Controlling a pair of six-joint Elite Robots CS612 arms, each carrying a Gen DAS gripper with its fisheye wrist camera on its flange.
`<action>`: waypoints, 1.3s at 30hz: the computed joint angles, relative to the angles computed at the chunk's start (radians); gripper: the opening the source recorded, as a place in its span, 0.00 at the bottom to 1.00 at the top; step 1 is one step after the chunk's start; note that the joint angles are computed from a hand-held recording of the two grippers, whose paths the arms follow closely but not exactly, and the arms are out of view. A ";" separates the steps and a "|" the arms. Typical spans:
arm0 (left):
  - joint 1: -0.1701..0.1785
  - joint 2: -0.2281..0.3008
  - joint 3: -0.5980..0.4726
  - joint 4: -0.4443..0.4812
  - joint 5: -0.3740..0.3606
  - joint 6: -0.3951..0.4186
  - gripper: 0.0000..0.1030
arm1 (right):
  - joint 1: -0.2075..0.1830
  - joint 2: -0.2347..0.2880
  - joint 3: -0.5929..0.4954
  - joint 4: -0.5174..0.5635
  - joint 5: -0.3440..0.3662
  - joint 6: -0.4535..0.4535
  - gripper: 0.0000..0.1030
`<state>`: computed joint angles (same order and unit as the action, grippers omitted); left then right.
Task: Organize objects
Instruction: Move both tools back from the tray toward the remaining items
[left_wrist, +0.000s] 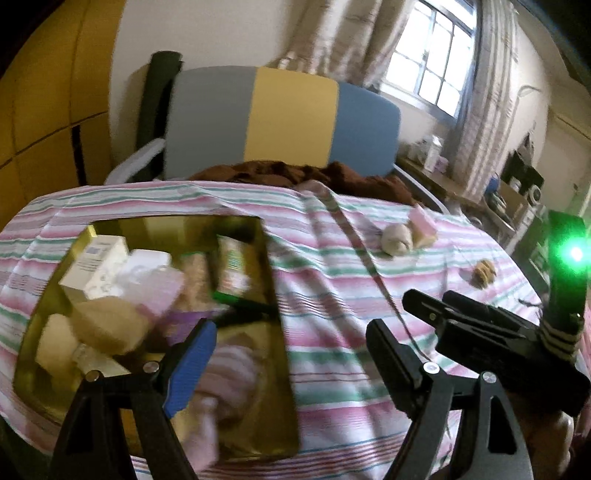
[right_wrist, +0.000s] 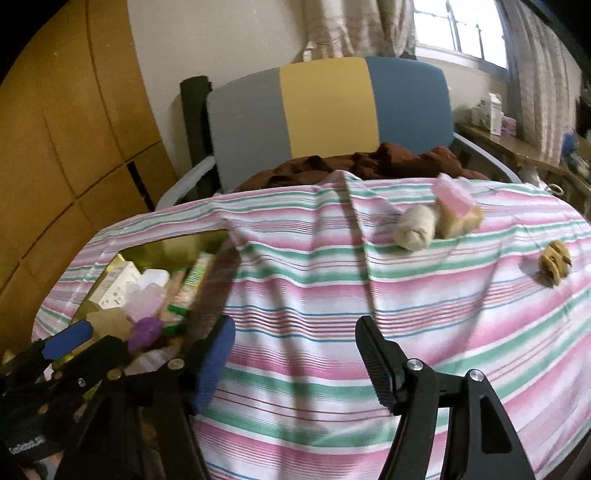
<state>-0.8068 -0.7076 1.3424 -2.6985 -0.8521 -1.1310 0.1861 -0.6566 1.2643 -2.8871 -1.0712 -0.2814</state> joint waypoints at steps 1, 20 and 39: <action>0.000 0.007 -0.011 -0.003 -0.008 0.012 0.82 | -0.006 0.004 -0.003 0.001 -0.006 0.004 0.68; 0.026 0.195 -0.327 0.065 -0.200 0.243 0.82 | -0.098 0.149 -0.209 0.061 -0.205 0.134 0.69; 0.078 0.339 -0.602 0.187 -0.195 0.256 0.82 | -0.142 0.575 -1.061 0.397 -0.332 0.305 0.76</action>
